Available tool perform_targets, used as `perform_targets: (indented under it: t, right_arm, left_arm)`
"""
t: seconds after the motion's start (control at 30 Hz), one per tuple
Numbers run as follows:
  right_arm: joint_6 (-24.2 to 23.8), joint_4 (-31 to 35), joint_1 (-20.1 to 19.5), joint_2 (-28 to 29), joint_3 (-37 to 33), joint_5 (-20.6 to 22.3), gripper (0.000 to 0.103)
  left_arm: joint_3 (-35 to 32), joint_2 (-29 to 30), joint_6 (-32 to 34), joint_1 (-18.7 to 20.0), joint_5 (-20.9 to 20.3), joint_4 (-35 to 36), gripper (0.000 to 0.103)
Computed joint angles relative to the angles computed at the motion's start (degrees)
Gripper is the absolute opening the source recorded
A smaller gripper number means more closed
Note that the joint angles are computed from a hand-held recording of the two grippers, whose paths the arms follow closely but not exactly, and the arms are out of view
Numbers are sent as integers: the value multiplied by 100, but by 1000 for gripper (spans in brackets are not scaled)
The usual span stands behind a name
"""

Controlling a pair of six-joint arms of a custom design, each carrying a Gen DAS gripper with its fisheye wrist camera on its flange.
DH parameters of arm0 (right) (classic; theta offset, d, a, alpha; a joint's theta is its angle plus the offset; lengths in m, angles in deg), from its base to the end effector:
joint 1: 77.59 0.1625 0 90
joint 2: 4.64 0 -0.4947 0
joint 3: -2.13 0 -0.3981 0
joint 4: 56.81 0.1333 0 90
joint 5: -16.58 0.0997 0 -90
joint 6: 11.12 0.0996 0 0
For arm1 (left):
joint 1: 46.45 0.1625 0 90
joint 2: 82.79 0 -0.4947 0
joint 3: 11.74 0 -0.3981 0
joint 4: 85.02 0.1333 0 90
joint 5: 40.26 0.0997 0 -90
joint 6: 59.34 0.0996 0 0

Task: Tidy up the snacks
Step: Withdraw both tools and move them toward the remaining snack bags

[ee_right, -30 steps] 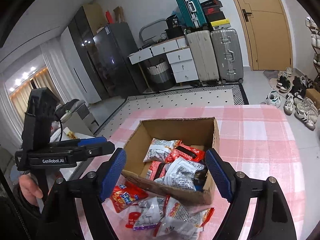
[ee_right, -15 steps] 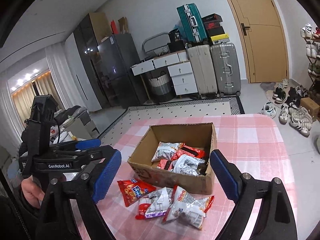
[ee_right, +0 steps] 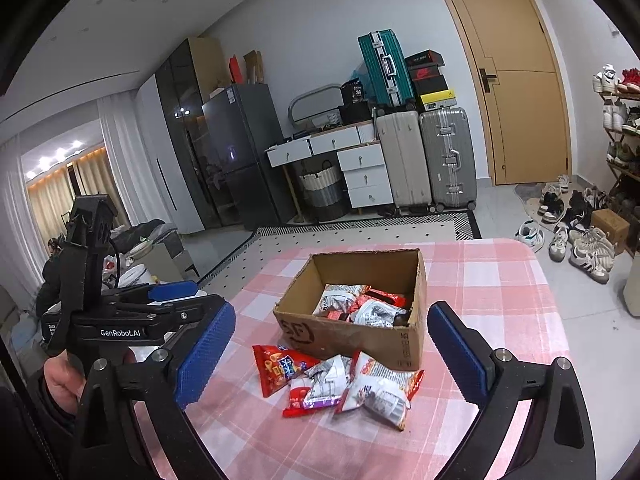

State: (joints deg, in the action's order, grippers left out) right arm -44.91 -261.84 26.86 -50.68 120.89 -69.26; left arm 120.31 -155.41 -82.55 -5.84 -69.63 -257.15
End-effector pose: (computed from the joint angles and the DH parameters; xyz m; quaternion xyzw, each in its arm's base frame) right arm 0.2864 -0.5481 0.1321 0.3928 -0.8453 0.3612 0.0272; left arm -0.2068 -0.4672 0.2853 0.0949 0.8469 -0.4299 0.2983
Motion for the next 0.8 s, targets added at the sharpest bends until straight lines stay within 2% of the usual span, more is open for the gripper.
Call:
perform_targets:
  t: [0.1,0.17,0.47,0.63,0.8]
  right_arm:
    - [-22,-171,-38,-52,193,40,99]
    - [-28,-292,-79,-83,326,87,99]
    - [74,-771,-218,-101,735,69,101]
    - [108,-961,-330,-41,913,75,102]
    - [142,-983,-473,86,1007,71,102]
  left_arm:
    - [172,-35,-228,-142,209,14,101]
    - [269,-46,-358,-209,316,-19,101]
    - [662,-162,-931,-398,336,95,102]
    - [792,-116,-1123,-299,146,102,102]
    - [1009,86,-1159,-117,-93,-452,102]
